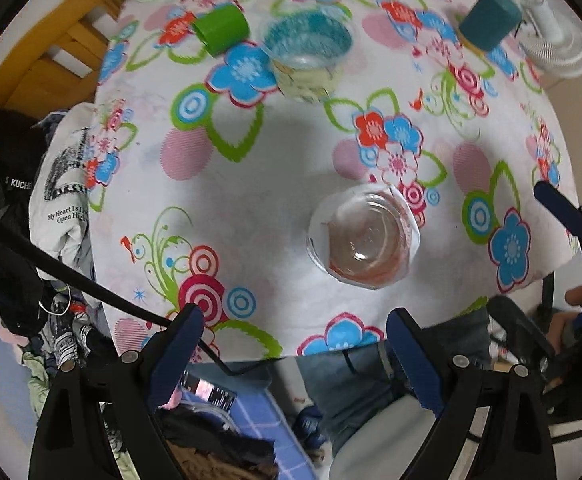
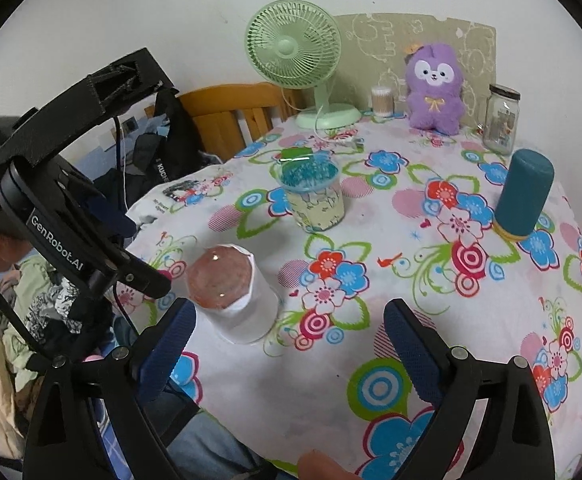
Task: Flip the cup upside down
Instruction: 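Lower the inverted white cup onto the tablecloth with the left tool, then open the left tool and withdraw it from the cup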
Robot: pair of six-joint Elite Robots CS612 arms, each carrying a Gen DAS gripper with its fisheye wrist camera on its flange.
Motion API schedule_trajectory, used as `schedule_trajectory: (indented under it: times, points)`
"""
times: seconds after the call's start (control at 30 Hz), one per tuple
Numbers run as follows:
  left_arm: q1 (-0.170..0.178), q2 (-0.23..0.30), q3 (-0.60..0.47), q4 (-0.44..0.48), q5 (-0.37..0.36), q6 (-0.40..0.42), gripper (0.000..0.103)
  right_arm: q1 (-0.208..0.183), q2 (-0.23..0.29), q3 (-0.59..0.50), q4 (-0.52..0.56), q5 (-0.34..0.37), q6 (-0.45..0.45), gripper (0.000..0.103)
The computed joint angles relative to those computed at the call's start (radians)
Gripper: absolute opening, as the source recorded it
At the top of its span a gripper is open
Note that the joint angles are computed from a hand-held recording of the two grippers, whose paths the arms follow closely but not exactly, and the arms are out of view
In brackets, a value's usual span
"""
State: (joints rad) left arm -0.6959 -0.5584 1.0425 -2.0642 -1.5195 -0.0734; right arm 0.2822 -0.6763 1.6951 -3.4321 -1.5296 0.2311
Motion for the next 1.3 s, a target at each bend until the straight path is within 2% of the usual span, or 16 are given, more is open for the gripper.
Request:
schedule_trajectory:
  times: [0.23, 0.43, 0.5, 0.8, 0.9, 0.97, 1.13, 1.3]
  points:
    - [0.001, -0.042, 0.115, -0.226, 0.019, -0.022, 0.094, 0.007, 0.001, -0.011, 0.002, -0.009, 0.003, 0.096]
    - [-0.001, -0.059, 0.193, -0.417, 0.059, -0.035, 0.094, 0.023, -0.004, -0.013, -0.018, -0.079, -0.007, 0.097]
    - [-0.001, -0.064, 0.215, -0.477, 0.065, -0.041, 0.094, 0.026, -0.005, -0.012, -0.033, -0.099, -0.007, 0.101]
    - [-0.013, -0.072, 0.333, -0.863, 0.122, -0.082, 0.097, 0.043, -0.011, -0.008, -0.072, -0.152, -0.008, 0.102]
    - [-0.014, -0.068, 0.360, -0.949, 0.124, -0.104, 0.098, 0.051, -0.014, -0.009, -0.072, -0.168, -0.018, 0.102]
    - [-0.013, -0.064, 0.371, -0.988, 0.127, -0.128, 0.098, 0.056, -0.014, -0.010, -0.068, -0.181, -0.016, 0.102]
    - [-0.005, -0.049, 0.407, -1.120, 0.117, -0.252, 0.099, 0.065, -0.015, -0.008, -0.067, -0.198, 0.018, 0.102]
    - [-0.010, -0.033, 0.431, -1.253, 0.157, -0.305, 0.102, 0.070, -0.017, -0.012, -0.033, -0.231, 0.043, 0.102]
